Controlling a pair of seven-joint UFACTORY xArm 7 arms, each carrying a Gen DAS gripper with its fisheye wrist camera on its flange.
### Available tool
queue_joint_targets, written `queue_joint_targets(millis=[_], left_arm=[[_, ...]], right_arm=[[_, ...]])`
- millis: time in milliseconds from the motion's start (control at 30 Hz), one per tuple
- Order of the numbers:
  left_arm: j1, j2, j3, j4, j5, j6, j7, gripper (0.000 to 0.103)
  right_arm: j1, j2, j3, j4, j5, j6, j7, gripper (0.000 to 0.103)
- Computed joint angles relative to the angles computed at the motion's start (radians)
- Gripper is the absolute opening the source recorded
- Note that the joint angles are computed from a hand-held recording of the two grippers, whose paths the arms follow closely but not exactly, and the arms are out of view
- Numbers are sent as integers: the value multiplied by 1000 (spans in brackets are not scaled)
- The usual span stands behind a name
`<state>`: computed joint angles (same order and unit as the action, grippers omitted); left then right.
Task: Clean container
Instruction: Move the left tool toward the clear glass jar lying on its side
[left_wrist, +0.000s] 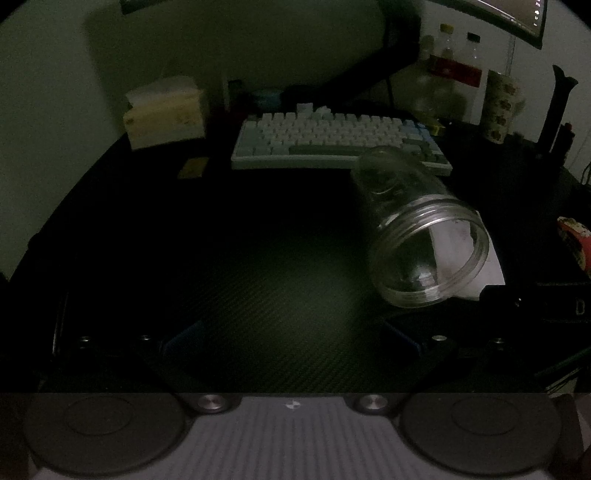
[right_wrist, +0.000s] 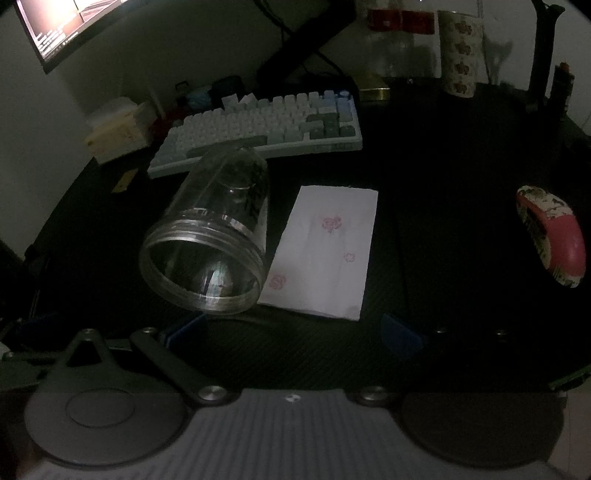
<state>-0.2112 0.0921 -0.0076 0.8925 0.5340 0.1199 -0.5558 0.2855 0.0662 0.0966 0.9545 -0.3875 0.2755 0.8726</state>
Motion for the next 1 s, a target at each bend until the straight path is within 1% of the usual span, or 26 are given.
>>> queue_joint_targets(millis=[133,200,233,300,400,467,500,600,800,900,1000], left_arm=[[9,0,-9,-3,-52,-8,39,103],[-1,-7,4,-9,-21,-5,0,103],[-4,-5,8,-8,-4,-5,-20,103],[2,4,6,-3,-10,-7,-17,103],[-15,14,18,2,25,-10,-61,103],[-11,12,14,7,15,-2,-46,103],[-9,9,14,3,12,-4,-43,103],[-10,8,15,3,23,0,-48,103],[-10,16,14,19,33,22,-63,103],[-13,23,18,28,47,28,-80,103],[-15,41,20,43,47,36,-85,103]], right_arm=[[0,-5,0,-9,-1,-2,8,102],[6,-8,-7,-6,-52,12,72,102],[3,-8,-7,-4,-54,16,75,102],[-6,-9,-5,-2,-34,17,54,102],[-19,-8,-3,4,5,18,9,102],[-20,-3,-2,13,16,23,-4,102],[-10,2,-1,17,-9,28,24,102],[2,3,1,18,-22,35,41,102],[-5,26,-7,50,7,47,19,102],[2,9,-18,20,-32,30,87,102],[-15,8,-18,9,8,-2,84,102]])
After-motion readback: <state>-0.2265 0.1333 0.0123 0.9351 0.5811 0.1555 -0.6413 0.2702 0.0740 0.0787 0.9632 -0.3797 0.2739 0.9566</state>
